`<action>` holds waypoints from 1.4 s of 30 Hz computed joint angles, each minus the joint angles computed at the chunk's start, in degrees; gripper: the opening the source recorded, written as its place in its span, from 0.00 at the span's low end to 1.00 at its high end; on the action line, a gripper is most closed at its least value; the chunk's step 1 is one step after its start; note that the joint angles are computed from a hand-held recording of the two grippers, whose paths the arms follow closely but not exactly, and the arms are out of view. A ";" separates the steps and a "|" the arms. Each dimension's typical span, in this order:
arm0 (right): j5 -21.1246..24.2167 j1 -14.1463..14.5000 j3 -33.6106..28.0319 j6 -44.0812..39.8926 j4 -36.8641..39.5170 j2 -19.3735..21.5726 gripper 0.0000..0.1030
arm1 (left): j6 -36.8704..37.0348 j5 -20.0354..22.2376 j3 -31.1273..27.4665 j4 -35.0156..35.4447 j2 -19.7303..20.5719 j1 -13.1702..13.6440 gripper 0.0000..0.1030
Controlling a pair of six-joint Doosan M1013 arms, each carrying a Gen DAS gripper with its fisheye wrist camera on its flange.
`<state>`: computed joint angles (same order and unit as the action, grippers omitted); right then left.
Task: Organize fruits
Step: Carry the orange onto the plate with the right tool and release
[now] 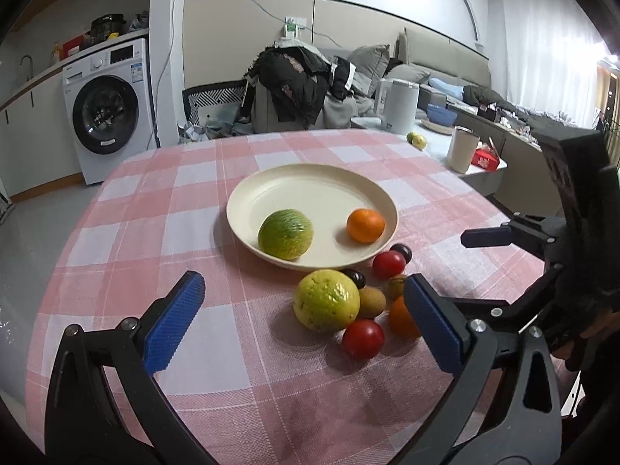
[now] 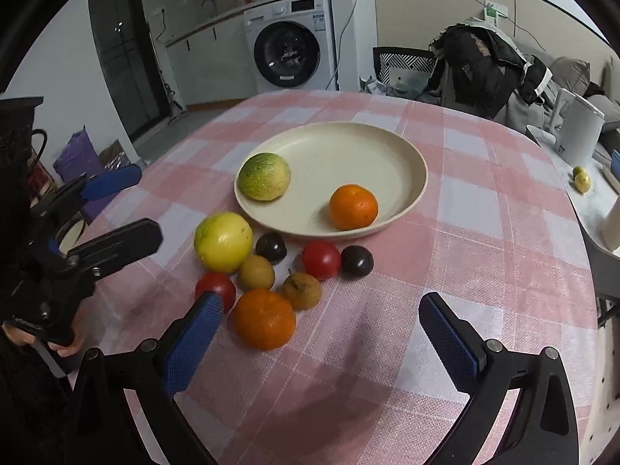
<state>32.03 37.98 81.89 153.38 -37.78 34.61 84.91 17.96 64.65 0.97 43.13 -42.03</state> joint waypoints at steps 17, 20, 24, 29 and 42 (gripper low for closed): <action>-2.05 -0.86 -1.62 -16.67 17.15 1.76 0.82 | 2.95 6.00 -4.23 -2.67 3.07 0.02 0.99; -2.92 -1.03 -1.54 -19.00 19.41 1.88 0.79 | 3.36 6.45 -4.43 -3.37 3.19 0.13 0.99; -5.95 -1.15 -0.74 -22.19 22.59 1.49 0.79 | 3.25 6.46 -4.41 -3.38 3.22 0.15 0.99; -6.18 -1.16 -0.80 -23.22 23.87 1.60 0.76 | 3.75 7.00 -4.66 -3.43 3.42 0.12 0.99; -6.14 -0.88 -0.93 -21.93 21.82 1.78 0.55 | 3.46 7.40 -4.74 -2.92 3.66 -0.16 0.99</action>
